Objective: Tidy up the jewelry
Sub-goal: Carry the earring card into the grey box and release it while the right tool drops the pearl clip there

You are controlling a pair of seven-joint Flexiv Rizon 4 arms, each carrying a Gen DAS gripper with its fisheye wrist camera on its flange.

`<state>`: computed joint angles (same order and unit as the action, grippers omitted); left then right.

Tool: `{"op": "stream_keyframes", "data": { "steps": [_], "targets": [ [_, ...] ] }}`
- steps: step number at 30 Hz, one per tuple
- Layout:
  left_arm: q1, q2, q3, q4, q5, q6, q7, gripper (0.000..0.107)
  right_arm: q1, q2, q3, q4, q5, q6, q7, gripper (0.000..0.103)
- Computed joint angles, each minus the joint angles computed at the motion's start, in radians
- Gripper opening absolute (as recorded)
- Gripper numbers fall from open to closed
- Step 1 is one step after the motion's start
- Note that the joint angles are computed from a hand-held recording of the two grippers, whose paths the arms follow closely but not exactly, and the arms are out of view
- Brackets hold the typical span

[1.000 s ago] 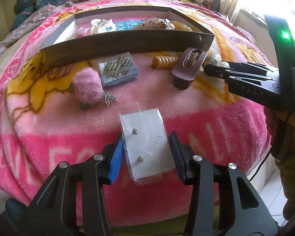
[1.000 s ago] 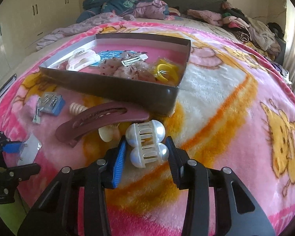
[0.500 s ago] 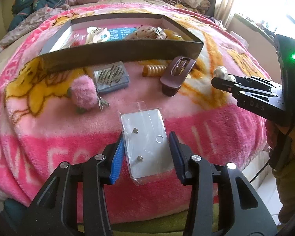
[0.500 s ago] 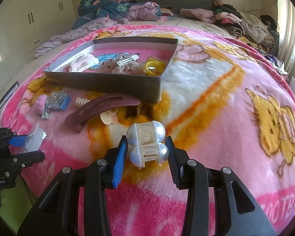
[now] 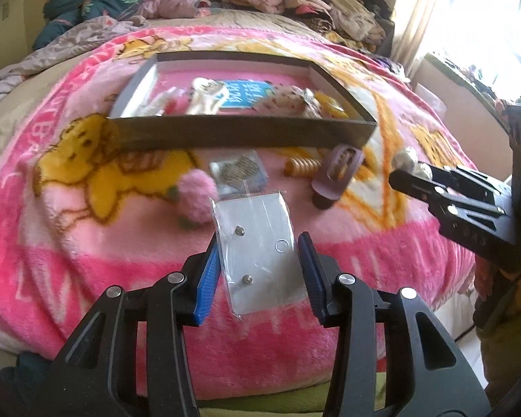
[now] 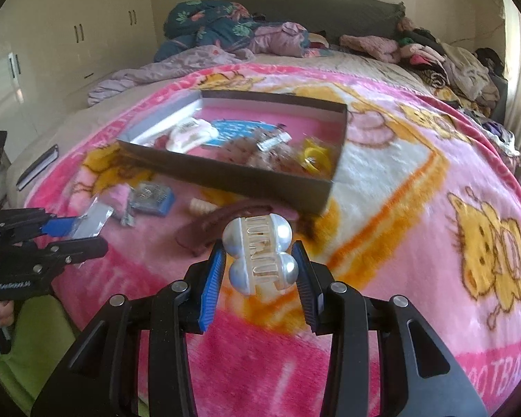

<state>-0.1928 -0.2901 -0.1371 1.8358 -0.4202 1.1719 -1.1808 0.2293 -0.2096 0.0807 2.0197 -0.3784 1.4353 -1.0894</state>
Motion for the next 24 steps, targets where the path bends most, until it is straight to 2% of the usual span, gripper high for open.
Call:
{"op": "stream_keyframes", "data": {
  "steps": [11,24],
  "targets": [
    [0.025,-0.003,0.013,-0.019,-0.011,0.017,-0.032,0.035,0.009,-0.042,0.035,-0.072,0.054,-0.014,-0.07,0.037],
    [0.045,-0.045,0.026,-0.111,0.019,0.004,-0.069,0.035,0.027,-0.08,0.011,-0.136,0.057,-0.008,-0.069,0.037]
  ]
}}
